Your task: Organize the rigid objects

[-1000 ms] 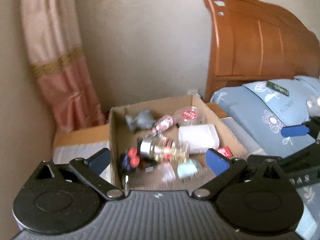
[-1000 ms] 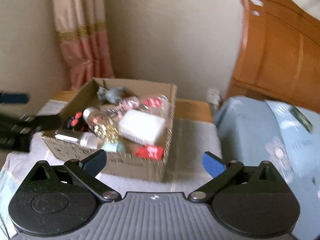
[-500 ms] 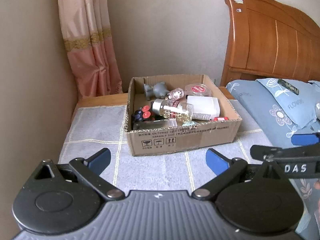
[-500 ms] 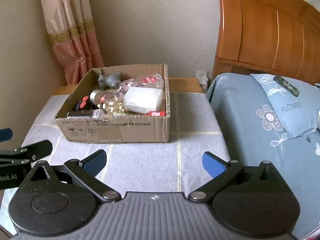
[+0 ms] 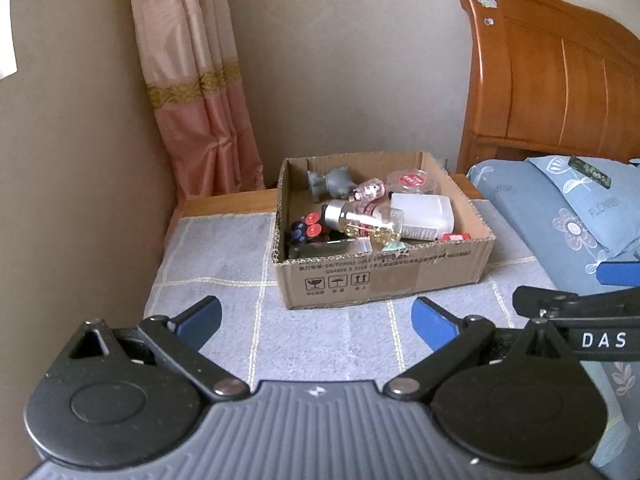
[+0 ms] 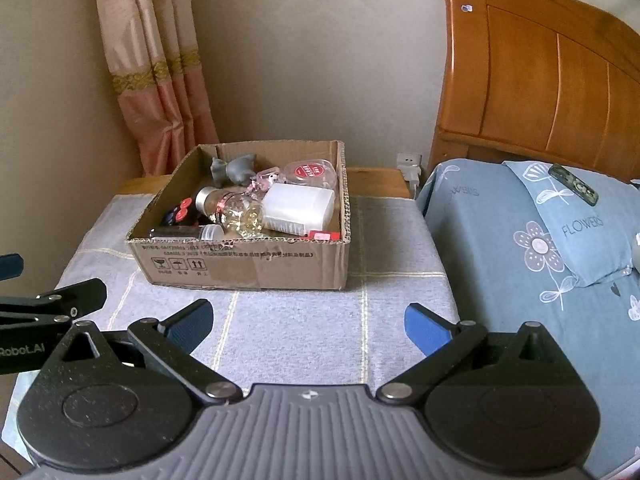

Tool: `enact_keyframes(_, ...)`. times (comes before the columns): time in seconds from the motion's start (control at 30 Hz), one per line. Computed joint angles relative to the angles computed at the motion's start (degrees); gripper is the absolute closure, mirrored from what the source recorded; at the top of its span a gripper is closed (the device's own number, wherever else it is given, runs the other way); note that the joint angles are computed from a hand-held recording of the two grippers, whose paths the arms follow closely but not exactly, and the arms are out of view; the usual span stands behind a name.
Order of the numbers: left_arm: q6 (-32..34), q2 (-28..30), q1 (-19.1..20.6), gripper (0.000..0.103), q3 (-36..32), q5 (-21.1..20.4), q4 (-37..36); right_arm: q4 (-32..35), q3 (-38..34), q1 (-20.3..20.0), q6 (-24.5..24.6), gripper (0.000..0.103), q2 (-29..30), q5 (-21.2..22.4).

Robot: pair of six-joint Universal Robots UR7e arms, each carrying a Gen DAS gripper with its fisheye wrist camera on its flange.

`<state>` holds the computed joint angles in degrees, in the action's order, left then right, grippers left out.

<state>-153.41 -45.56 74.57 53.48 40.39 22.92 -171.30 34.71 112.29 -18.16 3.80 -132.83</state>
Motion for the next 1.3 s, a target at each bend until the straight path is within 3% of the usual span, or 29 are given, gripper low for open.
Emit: enact_keyframes(1.3,-0.04,0.54,-0.12,0.002,-0.70,-1.21,0.55,-1.15,0.68,0.05,-1.02,0.000,-0.49,0.54)
